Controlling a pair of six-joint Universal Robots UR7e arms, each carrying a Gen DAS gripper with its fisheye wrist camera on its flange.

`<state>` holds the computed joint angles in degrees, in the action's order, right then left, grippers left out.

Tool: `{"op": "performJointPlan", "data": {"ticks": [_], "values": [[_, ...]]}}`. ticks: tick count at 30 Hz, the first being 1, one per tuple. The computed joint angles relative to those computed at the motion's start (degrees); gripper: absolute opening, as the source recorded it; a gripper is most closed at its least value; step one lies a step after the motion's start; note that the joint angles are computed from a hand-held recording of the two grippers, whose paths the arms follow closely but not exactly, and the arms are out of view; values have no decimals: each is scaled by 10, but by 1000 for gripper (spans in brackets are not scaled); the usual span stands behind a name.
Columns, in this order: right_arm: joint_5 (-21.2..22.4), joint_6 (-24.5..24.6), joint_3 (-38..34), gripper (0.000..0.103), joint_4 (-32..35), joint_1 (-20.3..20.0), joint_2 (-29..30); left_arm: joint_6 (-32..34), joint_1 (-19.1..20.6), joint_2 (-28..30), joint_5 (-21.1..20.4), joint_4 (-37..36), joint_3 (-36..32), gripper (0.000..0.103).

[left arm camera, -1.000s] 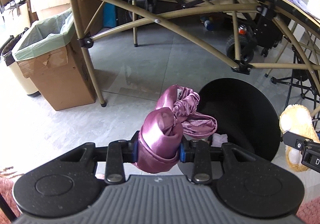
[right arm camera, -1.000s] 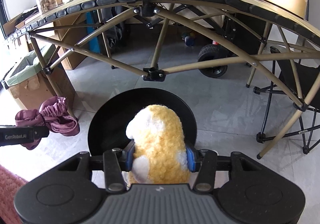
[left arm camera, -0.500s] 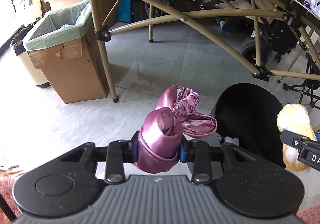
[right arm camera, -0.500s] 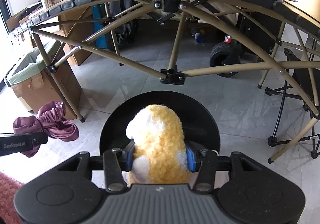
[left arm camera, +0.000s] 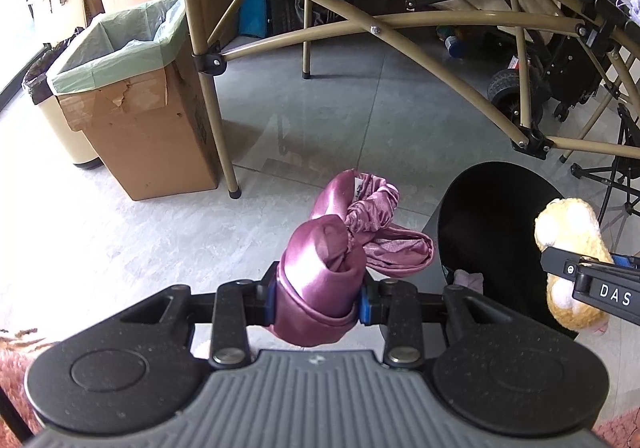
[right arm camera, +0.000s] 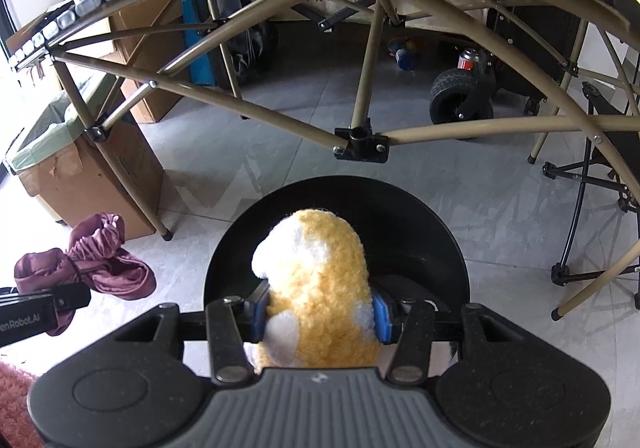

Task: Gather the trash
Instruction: 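Open the right gripper over the bin to drop the yellow plush toy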

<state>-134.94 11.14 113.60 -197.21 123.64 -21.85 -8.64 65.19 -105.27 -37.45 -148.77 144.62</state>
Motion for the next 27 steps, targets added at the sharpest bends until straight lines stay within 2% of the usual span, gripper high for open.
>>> {"op": "performJointPlan", "data": {"ticks": [4, 8, 10, 12, 15, 27], "values": [[8, 11, 2, 50, 10, -6, -3, 3, 0, -1, -3, -1, 1, 36], [14, 29, 4, 60, 18, -10, -7, 4, 1, -1, -3, 1, 0, 36], [6, 40, 5, 86, 22, -10, -9, 6, 1, -1, -3, 0, 0, 36], [-8, 58, 1, 102, 43, -9, -10, 6, 0, -2, -3, 1, 1, 36], [-20, 63, 5, 103, 42, -10, -11, 8, 0, -1, -3, -1, 2, 36], [-20, 66, 13, 103, 39, -12, -14, 9, 0, -1, -5, -1, 2, 36]]}}
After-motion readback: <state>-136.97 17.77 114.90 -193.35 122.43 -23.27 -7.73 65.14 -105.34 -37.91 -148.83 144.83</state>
